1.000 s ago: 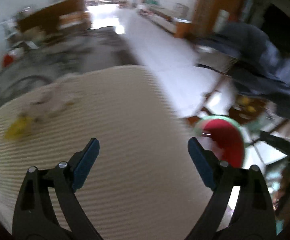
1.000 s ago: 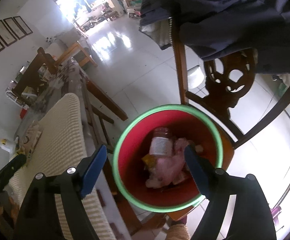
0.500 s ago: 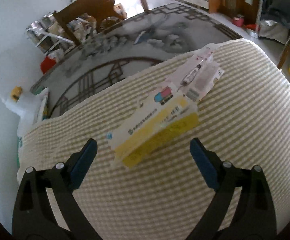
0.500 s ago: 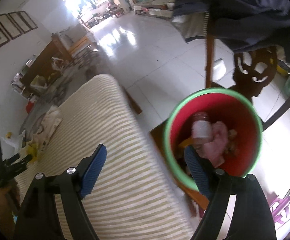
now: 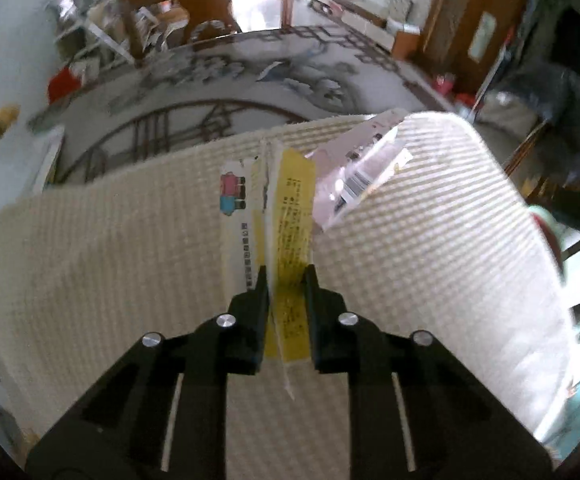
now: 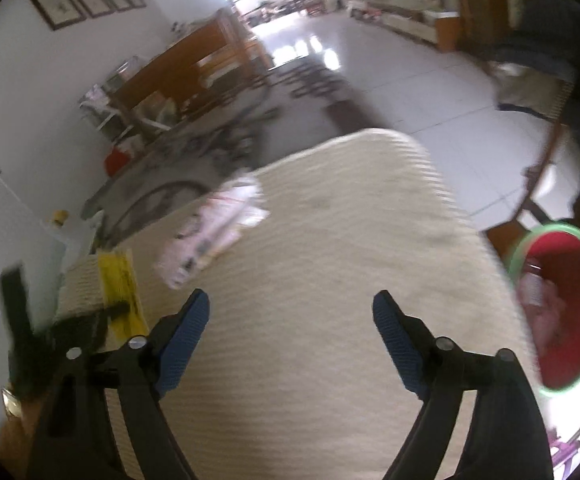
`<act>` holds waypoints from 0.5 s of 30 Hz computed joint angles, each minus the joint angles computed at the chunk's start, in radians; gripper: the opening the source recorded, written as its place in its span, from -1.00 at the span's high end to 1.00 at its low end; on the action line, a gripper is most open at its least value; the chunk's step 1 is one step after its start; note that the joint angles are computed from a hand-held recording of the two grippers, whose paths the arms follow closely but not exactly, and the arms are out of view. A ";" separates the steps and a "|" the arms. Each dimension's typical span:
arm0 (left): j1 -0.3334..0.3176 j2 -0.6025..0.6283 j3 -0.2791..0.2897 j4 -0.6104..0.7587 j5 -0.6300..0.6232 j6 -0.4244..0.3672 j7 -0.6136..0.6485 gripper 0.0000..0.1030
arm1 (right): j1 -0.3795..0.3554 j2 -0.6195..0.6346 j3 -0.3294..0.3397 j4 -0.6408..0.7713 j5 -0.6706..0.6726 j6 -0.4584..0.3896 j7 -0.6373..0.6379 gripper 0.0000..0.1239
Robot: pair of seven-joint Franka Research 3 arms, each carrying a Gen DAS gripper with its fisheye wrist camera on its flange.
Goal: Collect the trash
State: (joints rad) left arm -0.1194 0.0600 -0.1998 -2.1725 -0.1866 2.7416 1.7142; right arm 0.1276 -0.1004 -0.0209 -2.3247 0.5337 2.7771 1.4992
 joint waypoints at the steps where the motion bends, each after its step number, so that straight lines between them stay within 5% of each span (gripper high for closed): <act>1: 0.007 -0.030 -0.005 -0.032 -0.065 0.001 0.034 0.68 | 0.009 0.041 0.004 0.044 0.011 -0.013 -0.002 -0.35; 6: -0.034 -0.178 0.043 -0.178 -0.317 -0.053 0.148 0.68 | 0.039 0.282 0.034 0.297 -0.050 -0.075 0.124 -0.37; 12: -0.083 -0.252 0.097 -0.260 -0.382 -0.101 0.161 0.68 | 0.104 0.479 -0.013 0.508 -0.239 -0.171 0.428 -0.38; 15: -0.089 -0.252 0.109 -0.270 -0.384 -0.104 0.150 0.67 | 0.120 0.527 -0.015 0.561 -0.307 -0.191 0.473 -0.41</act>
